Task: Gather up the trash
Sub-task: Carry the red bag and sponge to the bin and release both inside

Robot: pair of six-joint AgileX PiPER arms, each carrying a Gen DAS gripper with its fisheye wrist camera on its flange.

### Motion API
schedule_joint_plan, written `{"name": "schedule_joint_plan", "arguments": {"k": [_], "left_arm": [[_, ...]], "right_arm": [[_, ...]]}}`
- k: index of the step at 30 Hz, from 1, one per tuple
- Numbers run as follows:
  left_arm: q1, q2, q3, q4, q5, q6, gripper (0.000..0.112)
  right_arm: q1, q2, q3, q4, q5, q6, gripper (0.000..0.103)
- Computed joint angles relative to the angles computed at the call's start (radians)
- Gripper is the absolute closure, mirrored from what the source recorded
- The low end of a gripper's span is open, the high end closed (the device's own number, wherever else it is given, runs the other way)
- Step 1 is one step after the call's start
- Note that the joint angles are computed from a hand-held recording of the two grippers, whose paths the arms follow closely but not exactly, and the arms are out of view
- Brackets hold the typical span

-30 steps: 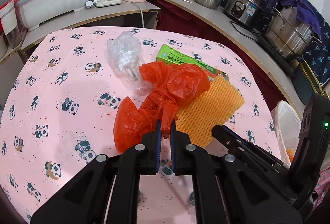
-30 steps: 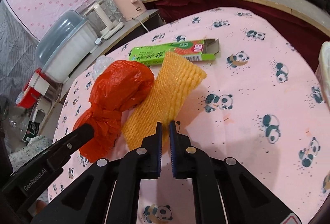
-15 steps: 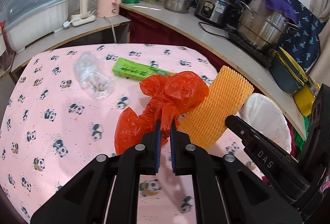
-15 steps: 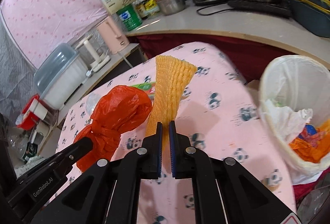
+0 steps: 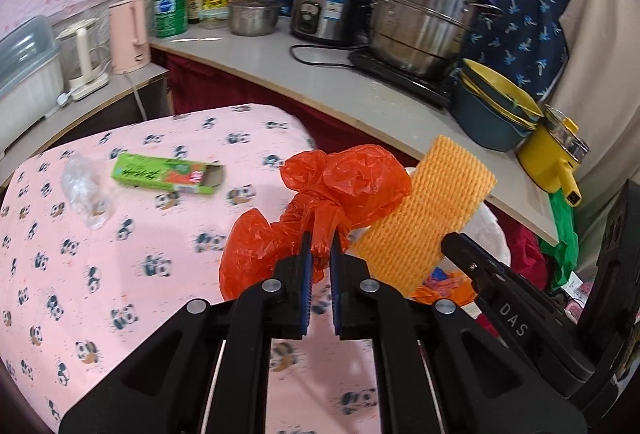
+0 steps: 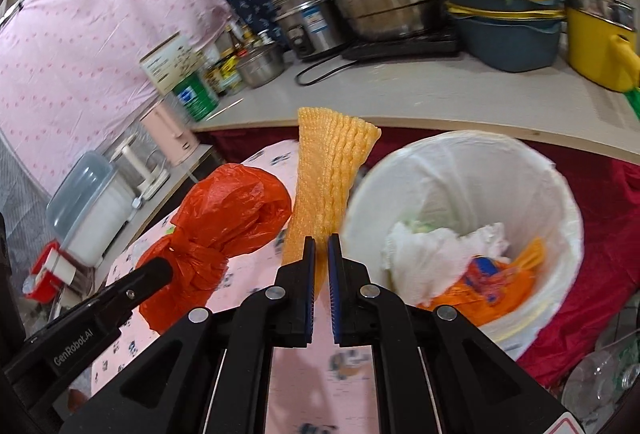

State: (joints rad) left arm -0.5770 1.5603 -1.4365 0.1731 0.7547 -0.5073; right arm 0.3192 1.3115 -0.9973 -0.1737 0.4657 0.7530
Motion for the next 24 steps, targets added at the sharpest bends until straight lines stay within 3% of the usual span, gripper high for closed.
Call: {"name": "schedule_joint_plan", "arguments": {"k": [13,17,24], "left_arm": [[-0.143,0.244,-0.290,-0.012,0.078,0.010,0.104],[-0.162,0.295,-0.348,-0.003,0.095,-0.003,0.100],[-0.162,0.307,-0.348,0.031,0.098,-0.031,0.081]], "right_arm": [[-0.384,-0.126,0.143,0.379,-0.001,-0.441,0.096],[-0.411,-0.115,0.152,0.419,-0.005,-0.486,0.096],[-0.389,-0.076,0.138,0.419,-0.018,-0.490,0.096]]}}
